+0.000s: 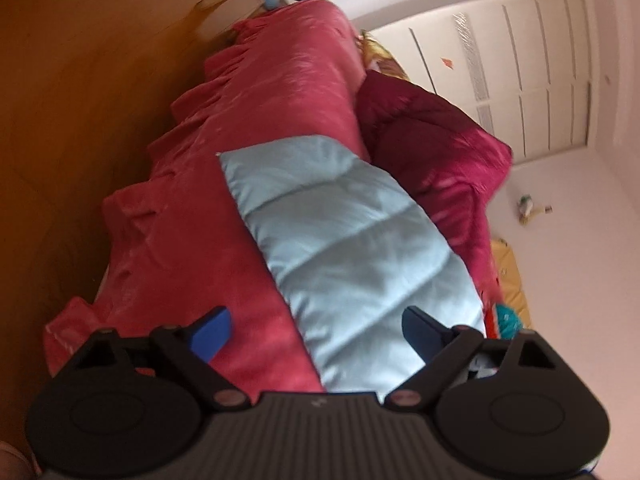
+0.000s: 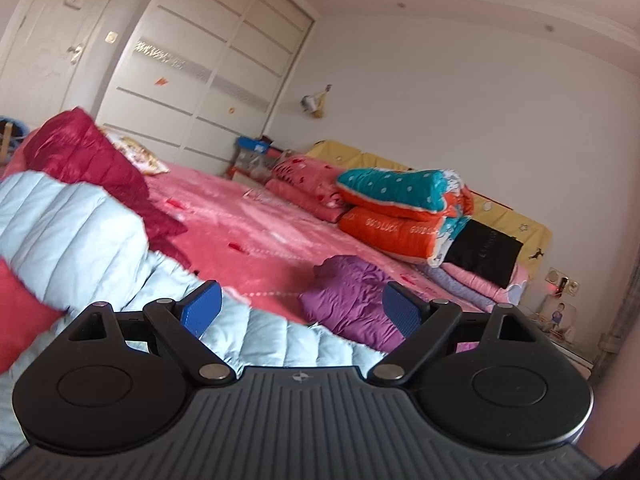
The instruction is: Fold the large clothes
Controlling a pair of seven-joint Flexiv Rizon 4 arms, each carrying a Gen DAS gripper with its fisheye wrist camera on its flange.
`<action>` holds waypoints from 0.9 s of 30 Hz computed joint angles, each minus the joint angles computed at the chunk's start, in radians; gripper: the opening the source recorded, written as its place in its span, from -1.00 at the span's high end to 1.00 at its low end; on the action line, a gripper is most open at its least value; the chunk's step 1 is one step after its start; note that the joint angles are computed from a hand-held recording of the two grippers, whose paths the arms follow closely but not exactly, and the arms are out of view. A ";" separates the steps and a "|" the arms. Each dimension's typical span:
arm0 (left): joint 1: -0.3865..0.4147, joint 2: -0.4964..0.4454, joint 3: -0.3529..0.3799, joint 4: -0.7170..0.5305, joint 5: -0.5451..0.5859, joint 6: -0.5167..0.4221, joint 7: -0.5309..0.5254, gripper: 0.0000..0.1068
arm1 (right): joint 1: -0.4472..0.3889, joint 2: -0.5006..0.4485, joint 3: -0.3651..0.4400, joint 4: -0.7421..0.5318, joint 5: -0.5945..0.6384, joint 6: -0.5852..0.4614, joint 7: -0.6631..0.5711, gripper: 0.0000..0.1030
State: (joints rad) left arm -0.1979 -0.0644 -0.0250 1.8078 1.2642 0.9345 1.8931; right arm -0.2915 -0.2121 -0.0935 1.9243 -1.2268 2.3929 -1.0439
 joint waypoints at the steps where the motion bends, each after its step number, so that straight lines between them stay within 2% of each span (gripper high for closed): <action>1: 0.005 -0.004 0.005 0.000 0.012 0.008 -0.024 -0.72 | -0.002 -0.012 -0.005 -0.028 -0.032 0.000 0.035 -1.00; 7: 0.017 -0.005 0.018 0.007 0.061 0.034 -0.112 -0.72 | -0.009 -0.029 -0.029 -0.076 -0.146 0.003 0.174 -1.00; 10: 0.029 -0.010 0.023 0.001 0.061 0.046 -0.099 -0.65 | -0.007 -0.037 -0.040 -0.089 -0.186 -0.004 0.230 -1.00; 16: 0.039 -0.016 0.028 -0.019 0.050 0.035 -0.023 -0.27 | -0.005 -0.044 -0.061 -0.106 -0.254 -0.005 0.318 -1.00; 18: 0.038 -0.015 0.028 -0.017 0.030 0.018 0.001 0.10 | -0.007 -0.047 -0.070 -0.115 -0.279 0.001 0.349 -1.00; 19: 0.037 -0.013 0.028 -0.013 0.027 0.012 0.006 0.21 | -0.007 -0.049 -0.075 -0.120 -0.293 0.002 0.367 -1.00; 21: 0.035 -0.007 0.028 -0.007 0.035 0.007 -0.001 0.65 | -0.009 -0.054 -0.086 -0.132 -0.317 0.011 0.402 -1.00; 23: 0.038 -0.002 0.028 -0.005 0.036 0.013 0.002 0.87 | -0.011 -0.059 -0.097 -0.145 -0.338 0.018 0.438 -1.00; 27: 0.037 0.008 0.018 -0.024 0.025 -0.006 0.090 0.92 | -0.013 -0.070 -0.115 -0.168 -0.366 0.024 0.501 -1.00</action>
State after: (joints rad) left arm -0.1607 -0.0566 -0.0073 1.7838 1.2893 0.9288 1.9835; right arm -0.3042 -0.2823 -0.2082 1.7566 -1.5926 2.4172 -0.5426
